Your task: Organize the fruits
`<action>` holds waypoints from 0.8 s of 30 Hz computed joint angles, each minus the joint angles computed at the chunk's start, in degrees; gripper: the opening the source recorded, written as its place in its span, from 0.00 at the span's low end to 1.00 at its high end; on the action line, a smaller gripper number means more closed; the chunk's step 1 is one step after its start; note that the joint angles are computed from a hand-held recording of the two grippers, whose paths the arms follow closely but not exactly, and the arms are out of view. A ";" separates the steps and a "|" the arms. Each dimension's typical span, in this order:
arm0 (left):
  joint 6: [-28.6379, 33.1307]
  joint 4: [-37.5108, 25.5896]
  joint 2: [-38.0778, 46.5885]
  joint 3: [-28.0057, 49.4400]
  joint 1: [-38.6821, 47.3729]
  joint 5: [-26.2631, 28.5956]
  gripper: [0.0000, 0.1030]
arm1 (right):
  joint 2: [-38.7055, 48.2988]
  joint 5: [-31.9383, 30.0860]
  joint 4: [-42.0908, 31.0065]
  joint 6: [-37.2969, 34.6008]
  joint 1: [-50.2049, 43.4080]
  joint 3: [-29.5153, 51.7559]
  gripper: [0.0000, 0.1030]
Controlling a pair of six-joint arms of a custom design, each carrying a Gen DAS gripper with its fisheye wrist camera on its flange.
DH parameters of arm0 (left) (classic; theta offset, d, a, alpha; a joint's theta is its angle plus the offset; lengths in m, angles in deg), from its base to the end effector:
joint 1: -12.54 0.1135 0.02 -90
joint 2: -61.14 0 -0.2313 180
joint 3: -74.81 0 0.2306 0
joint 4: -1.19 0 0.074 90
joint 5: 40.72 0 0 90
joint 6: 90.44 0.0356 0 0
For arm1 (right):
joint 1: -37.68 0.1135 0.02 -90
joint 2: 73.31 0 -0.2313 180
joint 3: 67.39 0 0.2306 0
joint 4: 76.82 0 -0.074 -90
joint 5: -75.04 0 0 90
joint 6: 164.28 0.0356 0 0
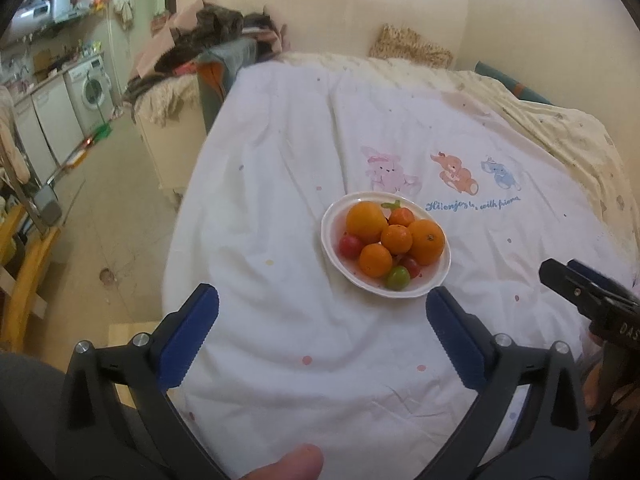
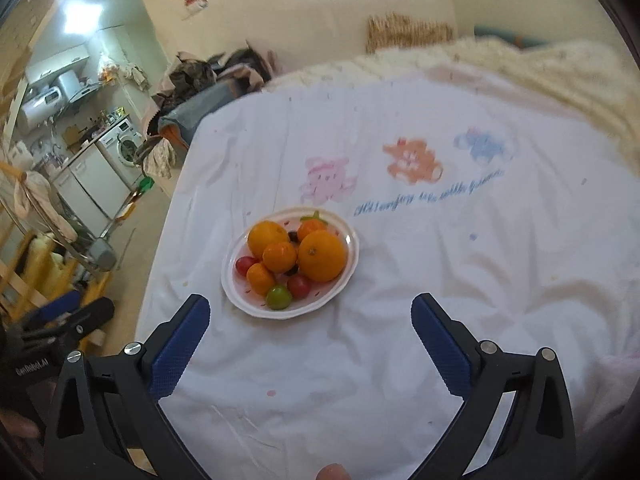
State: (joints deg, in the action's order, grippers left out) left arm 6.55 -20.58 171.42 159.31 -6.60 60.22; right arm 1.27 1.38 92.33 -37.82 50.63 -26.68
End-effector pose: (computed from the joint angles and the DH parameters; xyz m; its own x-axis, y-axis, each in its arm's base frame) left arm 0.3581 -0.1314 0.1498 -0.6380 0.3479 -0.6870 0.5245 0.8495 -0.0569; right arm 0.2233 0.0411 0.1319 -0.5635 0.4556 -0.6891 0.3912 0.8819 0.2630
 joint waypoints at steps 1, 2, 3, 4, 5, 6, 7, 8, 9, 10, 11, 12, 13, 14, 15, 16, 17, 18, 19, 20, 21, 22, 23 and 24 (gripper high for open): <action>0.23 0.78 -0.99 -1.25 0.34 0.49 0.99 | -0.92 2.42 -0.59 -0.05 1.64 -0.29 1.00; 0.53 2.16 -2.33 -3.02 0.78 1.27 0.99 | -1.82 5.60 -1.54 0.18 4.00 -0.48 1.00; 0.48 2.97 -3.04 -3.99 0.84 1.39 0.99 | -2.26 7.85 -2.28 0.57 5.74 -0.50 1.00; 0.28 4.61 -4.26 -5.80 1.14 1.55 0.99 | -2.44 9.81 -2.87 1.18 7.34 -0.49 1.00; -0.12 5.53 -4.94 -6.97 1.27 1.64 0.99 | -2.60 10.90 -3.25 1.63 8.24 -0.54 1.00; -0.40 5.82 -5.34 -7.64 1.43 1.85 0.99 | -2.56 12.01 -3.73 2.35 9.29 -0.44 1.00; -0.72 5.95 -5.62 -8.32 1.69 2.28 0.99 | -2.32 12.85 -3.90 3.18 10.19 -0.36 1.00; -0.83 6.12 -5.78 -8.80 1.79 2.41 0.99 | -2.23 13.42 -3.80 3.93 10.92 -0.46 1.00; -0.93 6.58 -6.09 -9.52 1.89 2.44 0.99 | -2.17 13.79 -3.68 4.42 11.39 -0.57 1.00; -0.99 7.27 -6.41 -10.30 1.93 2.37 0.99 | -2.16 14.18 -3.54 4.74 11.72 -0.65 1.00; -1.01 7.94 -6.70 -10.95 1.94 2.44 0.99 | -2.21 14.46 -3.36 4.76 11.87 -0.75 1.00; -0.90 8.36 -6.83 -11.33 1.91 2.54 0.99 | -2.11 14.93 -3.25 4.81 12.20 -0.74 1.00; -0.64 8.66 -6.87 -11.47 1.75 2.48 0.99 | -1.90 15.37 -3.44 4.52 12.33 -0.44 1.00; -0.29 9.28 -7.01 -11.83 1.49 2.10 0.99 | -1.71 15.54 -3.54 4.25 12.27 -0.24 1.00; -0.16 10.09 -6.98 -12.19 1.17 1.42 0.99 | -1.57 15.58 -3.51 4.14 12.20 -0.16 1.00; -0.11 10.35 -6.96 -12.31 0.98 1.12 0.99 | -1.14 15.74 -3.25 4.48 12.50 -0.23 1.00; -0.13 10.29 -6.75 -12.16 0.84 0.92 0.99 | -0.99 15.58 -3.39 4.50 12.39 -0.09 1.00; -0.22 10.24 -6.97 -12.40 0.86 0.95 0.99 | -0.87 15.71 -3.44 4.71 12.62 -0.10 1.00; -0.29 10.12 -6.79 -12.28 0.70 0.69 0.99 | -0.77 15.67 -3.46 4.71 12.60 -0.04 1.00; -0.33 10.16 -6.65 -12.31 0.57 0.42 0.99 | -0.44 15.61 -3.24 4.66 12.55 0.05 1.00; -0.39 10.12 -6.48 -12.25 0.41 0.10 0.99 | -0.43 15.57 -3.17 4.62 12.52 0.04 1.00; -0.37 10.23 -6.33 -12.33 0.43 0.04 0.99 | -0.40 15.58 -3.18 4.57 12.52 0.08 1.00; -0.52 10.26 -6.14 -12.27 0.36 -0.20 0.99 | -0.32 15.64 -3.28 4.62 12.53 0.14 1.00; -0.64 10.40 -5.98 -12.25 0.36 -0.31 0.99 | -0.35 15.62 -3.26 4.70 12.55 0.11 1.00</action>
